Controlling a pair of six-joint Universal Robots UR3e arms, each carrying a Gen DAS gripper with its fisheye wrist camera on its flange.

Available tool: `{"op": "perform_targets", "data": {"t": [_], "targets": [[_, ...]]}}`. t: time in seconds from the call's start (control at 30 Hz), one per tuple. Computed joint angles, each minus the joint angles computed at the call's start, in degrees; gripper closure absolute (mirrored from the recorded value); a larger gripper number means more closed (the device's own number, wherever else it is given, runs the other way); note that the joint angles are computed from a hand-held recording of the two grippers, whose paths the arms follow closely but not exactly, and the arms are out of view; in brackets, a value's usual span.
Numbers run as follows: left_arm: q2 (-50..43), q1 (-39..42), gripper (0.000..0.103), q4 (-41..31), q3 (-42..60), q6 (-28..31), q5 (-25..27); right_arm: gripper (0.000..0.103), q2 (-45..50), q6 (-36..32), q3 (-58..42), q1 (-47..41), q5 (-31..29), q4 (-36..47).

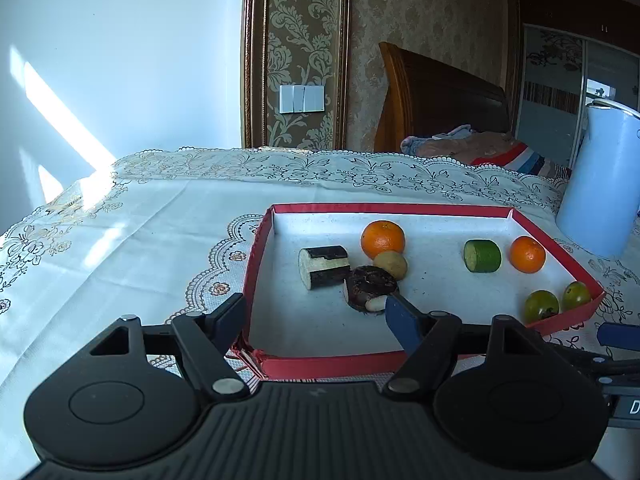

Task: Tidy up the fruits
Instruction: 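Move the right tool to the black-and-white cake and close on it, then grasp the brown kiwi with the left tool while the right tool lifts the cake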

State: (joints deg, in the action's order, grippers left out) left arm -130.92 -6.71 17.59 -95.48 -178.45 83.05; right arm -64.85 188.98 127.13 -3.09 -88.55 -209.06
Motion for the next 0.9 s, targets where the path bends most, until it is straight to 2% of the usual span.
{"op": "perform_targets", "data": {"t": [0.27, 0.53, 0.63, 0.67, 0.7, 0.77, 0.9], "targets": [[0.5, 0.6, 0.027, 0.2, -0.7, -0.5, -0.9, 0.020, 2.8, 1.2, -5.0, 1.7, 0.0, 4.8], [0.6, 0.7, 0.026, 0.4, -1.0, -0.6, -1.4, 0.034, 5.0, 1.8, -9.0, 3.6, -3.1, 7.9], [0.7, 0.7, 0.026, 0.7, -1.2, -0.6, -1.5, 0.043, 5.4, 1.1, -9.4, 4.8, -5.0, 7.6], [0.7, 0.7, 0.026, 0.7, -1.2, -0.5, -1.5, 0.051, 5.4, 0.8, -9.2, 4.6, -4.4, 7.0], [0.7, 0.7, 0.026, 0.7, -1.3, -0.4, -1.6, 0.063, 5.4, 0.4, -9.1, 4.5, -3.9, 6.8], [0.7, 0.6, 0.023, 0.9, -1.4, -0.1, -1.7, 0.068, 5.4, -0.4, -9.0, 4.8, -4.1, 6.4], [1.3, 1.0, 0.022, 2.7, -3.1, 0.7, -3.3, 0.069, 4.6, 0.2, -7.7, 5.0, -7.2, 5.6]]}}
